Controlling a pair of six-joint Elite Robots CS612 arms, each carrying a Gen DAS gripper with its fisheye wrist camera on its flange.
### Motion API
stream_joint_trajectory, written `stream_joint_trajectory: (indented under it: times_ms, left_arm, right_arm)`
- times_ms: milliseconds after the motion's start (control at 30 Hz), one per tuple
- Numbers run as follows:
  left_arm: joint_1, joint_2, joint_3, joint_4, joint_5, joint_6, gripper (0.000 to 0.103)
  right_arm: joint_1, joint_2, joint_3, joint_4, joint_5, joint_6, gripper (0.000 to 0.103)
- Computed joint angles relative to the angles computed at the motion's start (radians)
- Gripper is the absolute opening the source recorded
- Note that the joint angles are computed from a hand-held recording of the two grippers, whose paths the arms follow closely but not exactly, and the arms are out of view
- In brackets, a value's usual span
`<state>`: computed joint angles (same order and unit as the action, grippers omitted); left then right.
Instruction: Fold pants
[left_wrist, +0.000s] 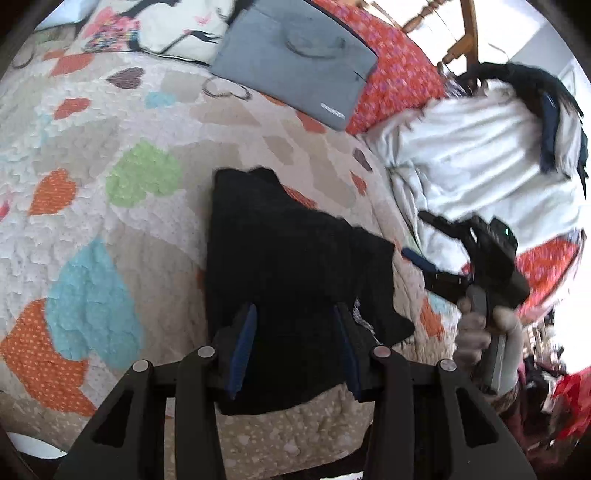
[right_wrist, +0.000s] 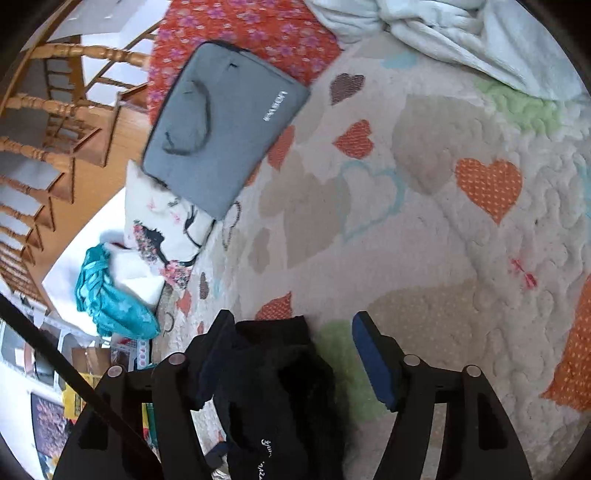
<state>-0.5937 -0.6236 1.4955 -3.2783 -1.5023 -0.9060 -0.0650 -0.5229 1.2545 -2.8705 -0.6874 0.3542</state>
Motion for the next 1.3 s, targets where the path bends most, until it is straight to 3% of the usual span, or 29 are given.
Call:
stream_joint_trajectory:
  times_ms: [167, 267, 367, 500, 600, 733, 800, 867, 967, 1033, 1100, 1167, 1300]
  left_arm:
    - [0.018, 0.015, -0.014, 0.018, -0.010, -0.059, 0.043]
    - [0.021, 0.028, -0.032, 0.020, -0.008, -0.043, 0.050]
    - [0.020, 0.042, -0.045, 0.004, -0.004, -0.028, 0.061]
    - [0.021, 0.058, -0.050, -0.007, -0.014, -0.019, 0.065]
    - [0.028, 0.073, -0.049, -0.033, -0.066, -0.053, 0.066]
    - [0.035, 0.082, -0.045, -0.070, -0.096, -0.093, 0.066]
    - [0.035, 0.080, -0.042, -0.069, -0.097, -0.099, 0.066]
    - [0.036, 0.080, -0.040, -0.075, -0.106, -0.117, 0.066]
    - [0.035, 0.080, -0.044, -0.068, -0.106, -0.129, 0.066]
    - [0.033, 0.078, -0.040, -0.066, -0.104, -0.137, 0.066]
    - [0.030, 0.076, -0.034, -0.073, -0.104, -0.144, 0.066]
    - [0.026, 0.076, -0.031, -0.078, -0.093, -0.146, 0.066]
    - [0.015, 0.078, -0.029, -0.080, -0.069, -0.131, 0.070]
  right_arm:
    - [0.026, -0.007, -0.010, 0.132, 0.041, -0.174, 0.072]
    - [0.055, -0.027, -0.012, 0.164, -0.015, -0.273, 0.074]
    - [0.087, -0.034, -0.058, 0.281, -0.062, -0.382, 0.087]
    - [0.152, -0.014, -0.187, 0.499, -0.224, -0.575, 0.090]
    - [0.207, 0.016, -0.297, 0.628, -0.382, -0.644, 0.090]
    - [0.257, 0.015, -0.341, 0.588, -0.570, -0.609, 0.088]
    - [0.267, 0.001, -0.323, 0.537, -0.619, -0.593, 0.088]
    - [0.258, -0.002, -0.324, 0.570, -0.540, -0.604, 0.088]
    - [0.222, 0.035, -0.371, 0.758, -0.265, -0.612, 0.088]
    - [0.219, 0.076, -0.413, 0.817, -0.227, -0.543, 0.087]
    - [0.237, 0.106, -0.451, 0.809, -0.353, -0.507, 0.087]
    - [0.275, 0.130, -0.503, 0.836, -0.542, -0.573, 0.087]
    - [0.335, 0.180, -0.595, 0.918, -0.765, -0.704, 0.092]
